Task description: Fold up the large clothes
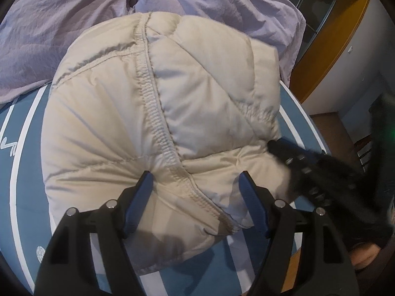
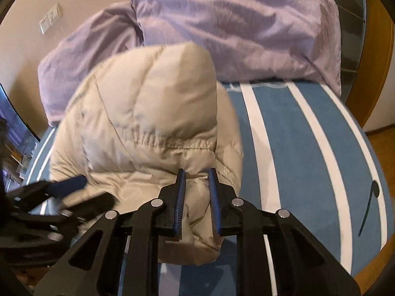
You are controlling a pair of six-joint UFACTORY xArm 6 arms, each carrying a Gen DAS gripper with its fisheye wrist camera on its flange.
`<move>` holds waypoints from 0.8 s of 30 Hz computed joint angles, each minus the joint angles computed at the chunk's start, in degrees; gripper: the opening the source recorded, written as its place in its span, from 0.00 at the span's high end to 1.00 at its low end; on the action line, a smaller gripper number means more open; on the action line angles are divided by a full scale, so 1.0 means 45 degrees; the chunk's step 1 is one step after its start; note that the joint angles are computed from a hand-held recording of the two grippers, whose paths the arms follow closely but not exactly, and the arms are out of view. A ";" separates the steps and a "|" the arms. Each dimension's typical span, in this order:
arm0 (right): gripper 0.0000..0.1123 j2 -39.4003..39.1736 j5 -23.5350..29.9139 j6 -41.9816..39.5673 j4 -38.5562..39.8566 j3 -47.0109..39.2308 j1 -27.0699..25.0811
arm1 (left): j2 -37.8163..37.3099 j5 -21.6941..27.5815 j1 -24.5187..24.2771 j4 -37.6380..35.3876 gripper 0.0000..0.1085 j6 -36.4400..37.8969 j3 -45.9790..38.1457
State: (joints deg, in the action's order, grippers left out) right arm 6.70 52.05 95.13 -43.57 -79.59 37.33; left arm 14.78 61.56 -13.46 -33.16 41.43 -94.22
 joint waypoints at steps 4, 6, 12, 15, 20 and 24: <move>0.82 0.0103 -0.0369 0.0318 0.0167 0.0344 -0.0107 | 0.0010 0.0464 0.0169 -0.0298 0.35 -0.0057 -0.0286; 0.82 0.0082 -0.0578 0.0492 0.0197 0.0577 -0.0197 | -0.0011 0.0601 0.0209 -0.0392 0.36 -0.0099 -0.0398; 0.82 0.0097 -0.0720 0.0819 0.0189 0.0864 -0.0202 | 0.0114 0.0730 0.0277 -0.0647 0.36 -0.0314 -0.1030; 0.82 0.0105 -0.0753 0.1072 0.0116 0.0974 -0.0166 | 0.0197 0.0553 0.0246 -0.0630 0.36 -0.0309 -0.1256; 0.82 0.0175 -0.0662 0.1309 0.0077 0.0944 -0.0125 | 0.0524 0.0259 0.0193 -0.0488 0.36 -0.0314 -0.1868; 0.82 0.0156 -0.0715 0.1562 0.0015 0.0986 -0.0127 | 0.1151 -0.0107 0.0122 -0.0034 0.35 -0.0538 -0.2780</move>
